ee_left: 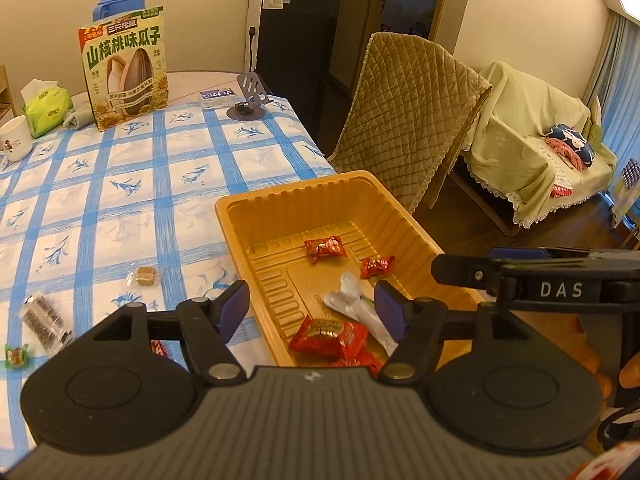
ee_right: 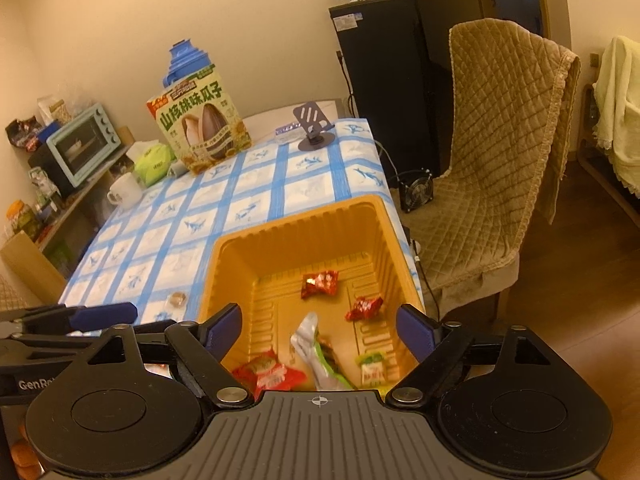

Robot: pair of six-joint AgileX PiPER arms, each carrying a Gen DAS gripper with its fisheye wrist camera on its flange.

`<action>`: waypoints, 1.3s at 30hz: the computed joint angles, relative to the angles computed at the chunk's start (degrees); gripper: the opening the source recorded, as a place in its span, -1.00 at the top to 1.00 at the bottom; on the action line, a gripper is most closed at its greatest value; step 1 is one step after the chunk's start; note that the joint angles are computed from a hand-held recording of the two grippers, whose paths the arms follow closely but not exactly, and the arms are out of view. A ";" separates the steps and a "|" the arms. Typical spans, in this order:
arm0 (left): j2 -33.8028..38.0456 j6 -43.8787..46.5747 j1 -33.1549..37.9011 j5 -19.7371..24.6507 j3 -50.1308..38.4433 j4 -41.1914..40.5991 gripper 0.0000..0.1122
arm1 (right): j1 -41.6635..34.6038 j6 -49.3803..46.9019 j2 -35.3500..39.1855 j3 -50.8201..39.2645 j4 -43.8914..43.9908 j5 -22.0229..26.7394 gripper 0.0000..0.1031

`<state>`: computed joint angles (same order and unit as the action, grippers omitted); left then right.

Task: Organize snacks
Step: 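Open the left tool over the basket dropping the packet while the right tool drops its candy, then move both open tools back over the remaining snacks on the table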

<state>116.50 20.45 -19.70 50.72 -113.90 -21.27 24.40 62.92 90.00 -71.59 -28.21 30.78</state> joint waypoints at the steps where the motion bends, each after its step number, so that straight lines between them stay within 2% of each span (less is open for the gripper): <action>1: -1.11 0.27 0.07 -0.40 1.52 -0.11 -0.21 | 0.68 0.22 -0.31 -0.02 -0.14 0.86 -0.66; 11: -10.97 4.14 2.80 -2.86 14.73 -2.72 -0.26 | 8.58 5.00 -2.89 1.14 -2.73 7.29 -0.71; 18: -16.50 6.47 6.34 -3.45 22.04 -4.41 -0.26 | 13.65 6.31 -2.43 0.13 -2.56 9.47 -0.72; 28: -20.25 11.35 13.97 -1.20 27.09 -7.31 -0.26 | 19.12 5.59 3.76 -7.02 -0.15 10.88 -0.72; 39: -18.24 17.90 24.49 3.61 25.32 -10.44 -0.26 | 22.32 2.85 14.43 -20.95 3.27 13.61 -0.72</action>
<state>98.27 38.35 4.78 54.33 -88.58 -31.72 46.72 65.77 104.42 -92.54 -24.93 44.40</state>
